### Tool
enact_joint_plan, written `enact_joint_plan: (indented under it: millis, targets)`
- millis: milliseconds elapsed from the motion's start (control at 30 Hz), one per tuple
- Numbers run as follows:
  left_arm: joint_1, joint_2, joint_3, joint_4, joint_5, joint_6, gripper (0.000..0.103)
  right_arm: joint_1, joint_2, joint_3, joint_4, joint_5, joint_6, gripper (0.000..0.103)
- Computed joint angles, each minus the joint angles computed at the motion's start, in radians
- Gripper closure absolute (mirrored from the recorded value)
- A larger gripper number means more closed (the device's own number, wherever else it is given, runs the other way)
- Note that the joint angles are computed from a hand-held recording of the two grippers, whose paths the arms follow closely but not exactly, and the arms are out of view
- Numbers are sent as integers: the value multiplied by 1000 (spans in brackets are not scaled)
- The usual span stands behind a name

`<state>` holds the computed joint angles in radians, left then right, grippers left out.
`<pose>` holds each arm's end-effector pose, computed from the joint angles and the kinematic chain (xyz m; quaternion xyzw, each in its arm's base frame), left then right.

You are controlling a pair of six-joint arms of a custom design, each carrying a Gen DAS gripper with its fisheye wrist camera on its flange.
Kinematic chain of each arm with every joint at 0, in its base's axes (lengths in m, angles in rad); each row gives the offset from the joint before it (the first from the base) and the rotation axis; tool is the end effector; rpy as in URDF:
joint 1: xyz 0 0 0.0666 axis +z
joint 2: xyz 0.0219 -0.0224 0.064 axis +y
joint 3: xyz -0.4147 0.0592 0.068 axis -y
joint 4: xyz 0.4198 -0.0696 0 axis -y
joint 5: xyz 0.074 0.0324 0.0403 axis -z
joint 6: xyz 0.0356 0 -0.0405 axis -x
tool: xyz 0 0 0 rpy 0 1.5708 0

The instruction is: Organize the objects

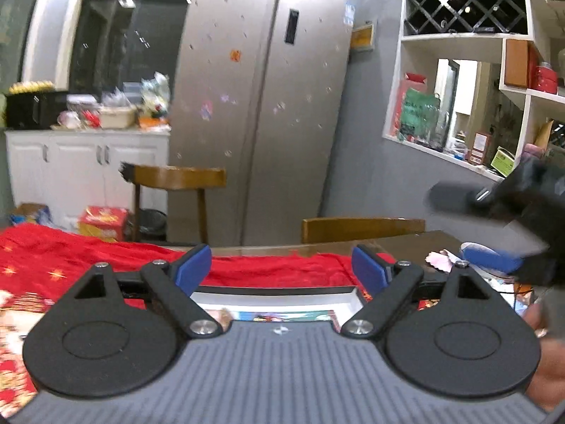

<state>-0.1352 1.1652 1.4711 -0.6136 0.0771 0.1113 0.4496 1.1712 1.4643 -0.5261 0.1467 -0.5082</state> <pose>0.4211 -0.0604 0.6316 0.0324 0.8062 -0.1034 0.5817 0.3909 0.1824 0.6350 0.0683 0.7807 0.2340 0.5754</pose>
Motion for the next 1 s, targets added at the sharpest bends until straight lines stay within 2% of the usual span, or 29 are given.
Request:
enact_joint_plan:
  millis: [133, 233, 333, 433, 600, 733, 867, 933, 1000]
  targets:
    - [-9, -119, -90, 33, -103, -45, 13, 69, -76, -58, 75, 125, 58, 0]
    - [-12, -213, -153, 59, -141, -82, 13, 118, -129, -122, 155, 200, 108, 0]
    - [-25, -302, -209, 84, -191, -107, 11, 159, -161, -166, 194, 270, 158, 0]
    - [-42, -376, -256, 98, -234, -129, 11, 182, -187, -213, 232, 301, 191, 0]
    - [-72, -466, -331, 104, -282, -140, 11, 211, -215, -270, 225, 342, 207, 0]
    - [-80, -503, -416, 153, -329, -110, 11, 222, -221, -322, 223, 357, 210, 0]
    - [-96, -517, -534, 250, -473, -76, 11, 223, -193, -367, 254, 383, 212, 0]
    - [-80, -506, -556, 223, -473, -40, 11, 217, -166, -374, 232, 386, 210, 0]
    - [-51, -491, -567, 181, -413, -1, 11, 215, -142, -373, 193, 400, 219, 0]
